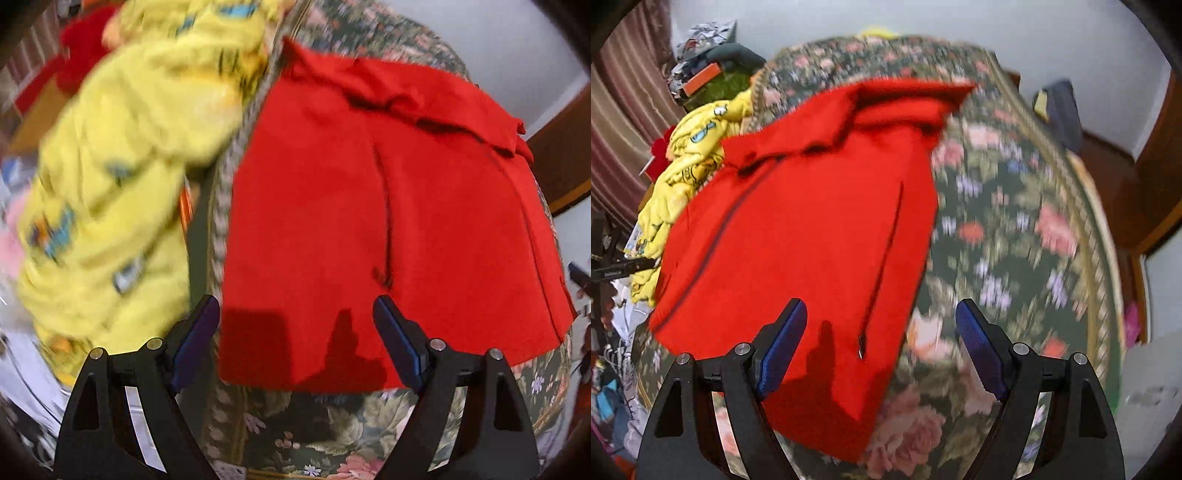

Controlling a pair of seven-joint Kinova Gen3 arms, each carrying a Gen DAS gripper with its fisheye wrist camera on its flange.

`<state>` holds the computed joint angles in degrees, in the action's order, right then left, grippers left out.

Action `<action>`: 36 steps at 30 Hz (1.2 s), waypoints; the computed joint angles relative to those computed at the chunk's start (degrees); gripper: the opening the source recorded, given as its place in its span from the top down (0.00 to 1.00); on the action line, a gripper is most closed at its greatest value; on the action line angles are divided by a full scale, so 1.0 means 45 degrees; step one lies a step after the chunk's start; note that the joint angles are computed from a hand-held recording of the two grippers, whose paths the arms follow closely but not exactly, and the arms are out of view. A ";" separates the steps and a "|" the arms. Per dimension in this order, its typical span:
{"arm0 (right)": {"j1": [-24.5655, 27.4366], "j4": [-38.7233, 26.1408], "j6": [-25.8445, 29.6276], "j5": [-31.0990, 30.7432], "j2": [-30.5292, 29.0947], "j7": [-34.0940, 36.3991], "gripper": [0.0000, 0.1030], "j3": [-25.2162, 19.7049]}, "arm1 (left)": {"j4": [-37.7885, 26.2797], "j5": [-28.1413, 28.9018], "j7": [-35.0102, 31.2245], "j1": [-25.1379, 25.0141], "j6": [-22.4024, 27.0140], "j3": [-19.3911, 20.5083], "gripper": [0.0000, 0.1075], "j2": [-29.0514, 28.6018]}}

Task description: Fold large clothes

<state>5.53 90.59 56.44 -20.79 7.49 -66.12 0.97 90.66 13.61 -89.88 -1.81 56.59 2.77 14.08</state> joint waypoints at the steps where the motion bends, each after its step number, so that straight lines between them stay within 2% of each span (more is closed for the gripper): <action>1: 0.0124 0.0042 0.0143 -0.0217 0.0054 0.0206 0.22 0.0021 | 0.0223 0.0185 0.0032 -0.0095 -0.0097 -0.0035 0.21 0.0043; 6: 0.0913 -0.0053 0.1093 -0.1837 0.0555 0.1139 0.22 -0.0018 | 0.0926 0.0917 -0.0202 -0.0643 -0.0673 -0.0096 0.21 0.0367; 10: 0.0943 -0.0025 0.0879 -0.2303 0.0759 0.1641 0.22 -0.0103 | 0.1214 0.1931 -0.0797 -0.1209 -0.0909 0.0088 0.24 0.0787; 12: 0.0923 -0.0050 0.0803 -0.2437 0.0854 0.1745 0.25 -0.0186 | 0.1448 0.2171 -0.0802 -0.1215 -0.1272 0.0095 0.29 0.0693; 13: 0.0879 -0.0063 0.0762 -0.2423 0.0876 0.1771 0.29 -0.0226 | 0.1533 0.2075 -0.0766 -0.1120 -0.1455 0.0078 0.33 0.0607; 15: 0.0825 -0.0105 0.0755 -0.2420 0.0882 0.1858 0.44 -0.0290 | 0.1575 0.1730 -0.0578 -0.0891 -0.1620 0.0027 0.47 0.0446; 16: 0.0803 -0.0192 0.0828 -0.2434 0.0926 0.1828 0.56 -0.0304 | 0.1546 0.1407 -0.0376 -0.0710 -0.1647 -0.0024 0.51 0.0358; 17: 0.0800 -0.0277 0.0910 -0.2446 0.0973 0.1774 0.70 -0.0302 | 0.1482 0.1132 -0.0220 -0.0594 -0.1576 -0.0065 0.60 0.0286; 18: 0.0824 -0.0395 0.1093 -0.2535 0.1039 0.1728 0.77 -0.0317 | 0.1485 0.0785 0.0004 -0.0417 -0.1585 -0.0114 0.69 0.0170; 19: 0.0945 -0.0504 0.1324 -0.2738 0.1136 0.1825 0.85 -0.0327 | 0.1520 0.0525 0.0194 -0.0297 -0.1618 -0.0151 0.74 0.0071; 21: 0.1167 -0.0555 0.1581 -0.3215 0.1222 0.2034 0.87 -0.0374 | 0.1622 0.0064 0.0526 -0.0126 -0.1648 -0.0216 0.88 -0.0245; 23: 0.1193 -0.0523 0.1560 -0.3428 0.1116 0.2246 0.89 -0.0435 | 0.1622 -0.0145 0.0601 -0.0155 -0.1610 -0.0265 0.96 -0.0488; 29: 0.1262 -0.0788 0.1439 -0.4411 0.0899 0.3072 0.90 -0.0491 | 0.1312 -0.0170 0.0351 -0.0319 -0.1399 -0.0287 0.98 -0.1150; 36: 0.1367 -0.1277 0.1431 -0.5212 0.1057 0.3540 0.90 -0.0516 | 0.0502 -0.1789 0.1236 0.0405 -0.1164 -0.0258 0.99 -0.1334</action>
